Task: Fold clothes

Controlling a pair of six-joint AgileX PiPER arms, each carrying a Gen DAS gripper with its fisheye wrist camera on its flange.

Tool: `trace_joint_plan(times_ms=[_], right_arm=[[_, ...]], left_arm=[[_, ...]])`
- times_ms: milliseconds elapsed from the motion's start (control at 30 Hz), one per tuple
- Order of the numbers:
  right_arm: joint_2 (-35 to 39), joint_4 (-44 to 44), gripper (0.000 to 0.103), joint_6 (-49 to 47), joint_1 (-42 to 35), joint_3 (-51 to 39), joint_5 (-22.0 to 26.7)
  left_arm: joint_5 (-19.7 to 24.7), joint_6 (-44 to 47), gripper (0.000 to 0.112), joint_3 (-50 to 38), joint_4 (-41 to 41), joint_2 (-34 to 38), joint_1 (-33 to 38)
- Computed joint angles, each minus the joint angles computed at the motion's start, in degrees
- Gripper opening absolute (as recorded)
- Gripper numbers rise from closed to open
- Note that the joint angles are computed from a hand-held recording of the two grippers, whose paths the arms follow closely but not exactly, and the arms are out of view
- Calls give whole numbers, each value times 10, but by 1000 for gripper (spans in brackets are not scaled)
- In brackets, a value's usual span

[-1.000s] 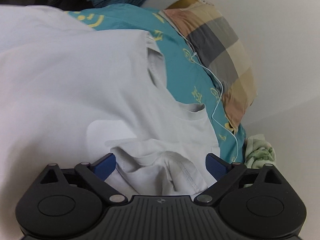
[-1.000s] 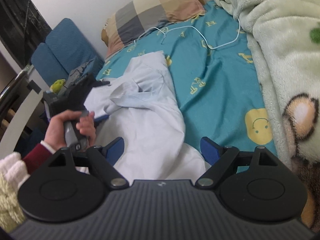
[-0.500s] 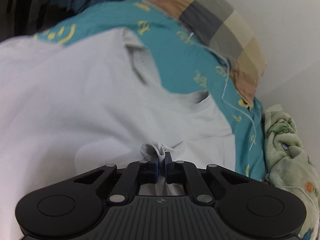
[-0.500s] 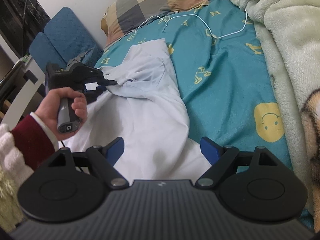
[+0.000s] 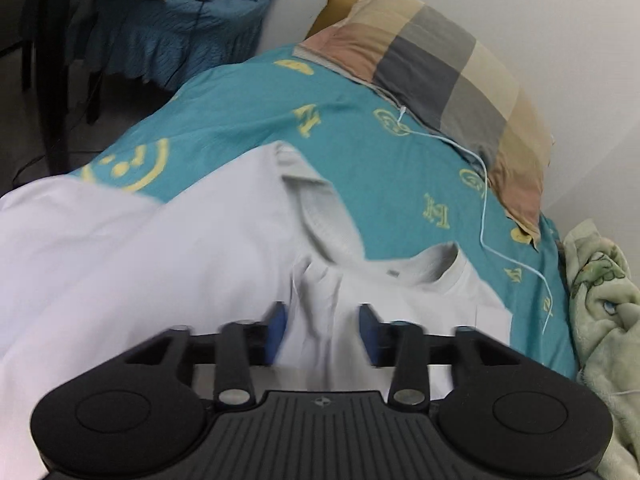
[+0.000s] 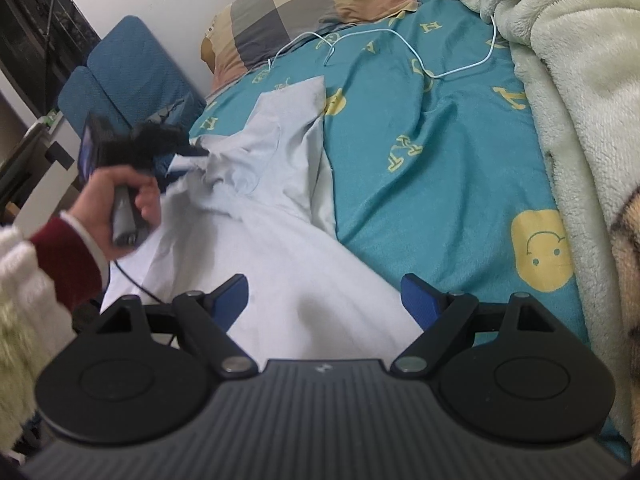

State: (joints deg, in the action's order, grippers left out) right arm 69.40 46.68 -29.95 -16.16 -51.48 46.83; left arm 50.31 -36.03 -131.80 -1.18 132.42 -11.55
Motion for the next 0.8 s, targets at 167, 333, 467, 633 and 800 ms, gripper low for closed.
trace_joint_plan(times_ms=[167,333,467,633,800], right_arm=[[-10,30,85,-36,-19,-1,-5],[-39,42,85,-67,-27,0,-4],[-81,54,85,-94,-48,4,20],[-143,61,85,-103,-106,10,86],[-200,95,85,-161,-231,1,223]], left_arm=[[-70,49,61,217,-29,-161,-11],[-76,9,63,398,27,-337,-81],[-55,-124,64,513,129,-464,-181],[-4,-321,65,590,279,-549,-349],[54,-456,67,620,380,-579,-498]])
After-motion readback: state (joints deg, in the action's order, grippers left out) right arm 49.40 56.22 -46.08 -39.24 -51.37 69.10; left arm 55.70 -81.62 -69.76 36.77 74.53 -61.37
